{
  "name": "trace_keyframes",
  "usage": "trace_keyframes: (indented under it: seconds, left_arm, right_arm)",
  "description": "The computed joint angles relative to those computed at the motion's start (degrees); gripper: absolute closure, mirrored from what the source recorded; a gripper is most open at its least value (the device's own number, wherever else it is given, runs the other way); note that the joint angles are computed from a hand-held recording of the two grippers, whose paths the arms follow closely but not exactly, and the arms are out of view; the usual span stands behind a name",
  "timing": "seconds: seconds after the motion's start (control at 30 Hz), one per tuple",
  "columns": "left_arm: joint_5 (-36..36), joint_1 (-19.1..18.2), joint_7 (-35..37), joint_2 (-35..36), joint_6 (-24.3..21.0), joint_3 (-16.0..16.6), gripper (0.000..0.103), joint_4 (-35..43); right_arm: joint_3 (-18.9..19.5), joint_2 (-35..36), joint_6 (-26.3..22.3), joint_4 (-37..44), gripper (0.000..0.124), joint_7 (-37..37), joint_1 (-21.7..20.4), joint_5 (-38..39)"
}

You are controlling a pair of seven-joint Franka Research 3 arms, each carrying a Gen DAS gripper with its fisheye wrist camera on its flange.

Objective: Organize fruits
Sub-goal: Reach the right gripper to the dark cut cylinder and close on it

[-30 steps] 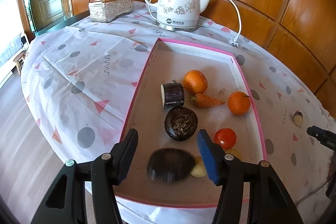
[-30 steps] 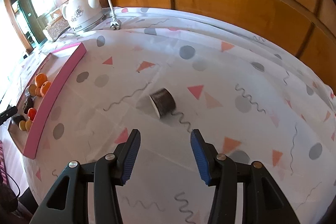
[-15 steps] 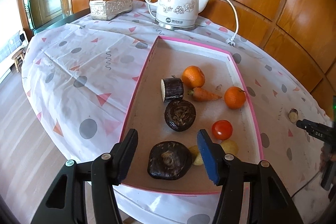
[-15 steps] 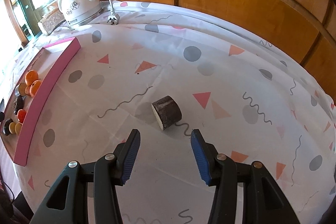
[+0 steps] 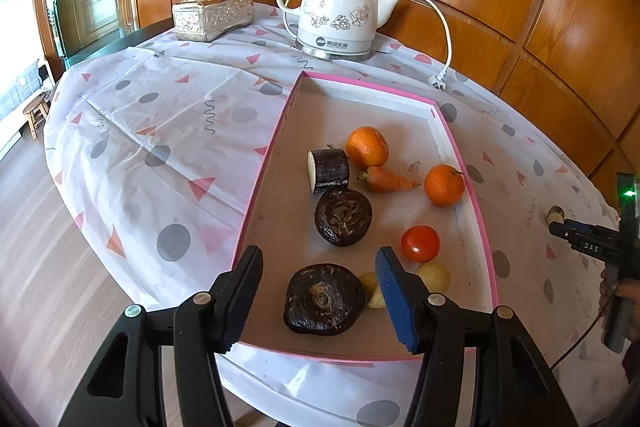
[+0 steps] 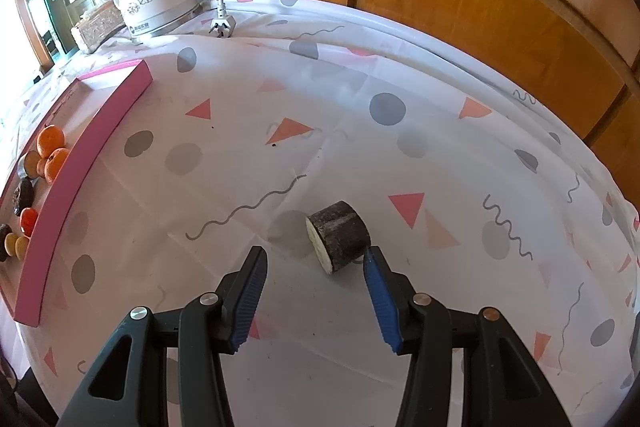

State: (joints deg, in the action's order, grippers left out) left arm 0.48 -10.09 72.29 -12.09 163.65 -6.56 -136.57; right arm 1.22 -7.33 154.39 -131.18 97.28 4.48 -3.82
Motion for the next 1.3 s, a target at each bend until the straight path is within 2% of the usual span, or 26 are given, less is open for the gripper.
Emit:
trace_keyframes:
  seconds: [0.2,0.27,0.43,0.53,0.57,0.73,0.77,1.03,1.2,1.3]
  left_arm:
    - [-0.5,-0.1,0.3,-0.2,-0.1,0.1,0.044,-0.2]
    - [-0.6,-0.2,0.3,-0.2,-0.3,0.1,0.044,-0.2]
    - [-0.7,-0.3,0.3,-0.4,-0.5,0.0,0.044,-0.3]
    - [-0.7,-0.4,0.4,-0.6,-0.4,0.0,0.044,-0.5]
    - [-0.8,-0.5,0.5,-0.6,-0.4,0.0,0.044,-0.5]
    - [-1.6,-0.8,1.1,-0.8,-0.4,0.3,0.044,-0.8]
    - [-1.8,-0.9,1.2,-0.9,-0.4,0.4,0.044,-0.8]
    - [-3.7,-1.7,2.5,-1.6,0.3,1.1,0.044,-1.7]
    - [-4.8,-2.0,3.1,-2.0,0.5,1.4,0.044,-2.1]
    - [-5.0,-2.0,3.2,-2.2,0.6,1.5,0.044,-2.2]
  right_arm:
    - [0.2,0.4,0.7,0.2,0.077,0.6,-0.1,-2.0]
    - [0.1,0.5,0.4,0.4,0.090,-0.1,0.1,-1.5]
    - [0.0,0.5,-0.3,0.3,0.102,-1.3,0.6,-0.5]
    - [0.3,0.3,-0.4,0.0,0.104,-1.2,0.8,-0.6]
    - [0.4,0.2,-0.4,-0.2,0.109,-1.2,1.0,-0.5]
    - [0.8,-1.0,0.0,-1.1,0.109,-1.4,1.6,0.1]
    - [1.0,-1.2,0.1,-1.3,0.113,-1.5,1.7,0.2]
    - [1.2,-4.6,0.6,-3.9,0.113,-4.1,3.2,5.8]
    - [1.8,-6.2,0.7,-5.4,0.113,-3.8,2.6,6.2]
    - [2.2,-6.3,1.4,-5.6,0.107,-2.4,1.5,5.1]
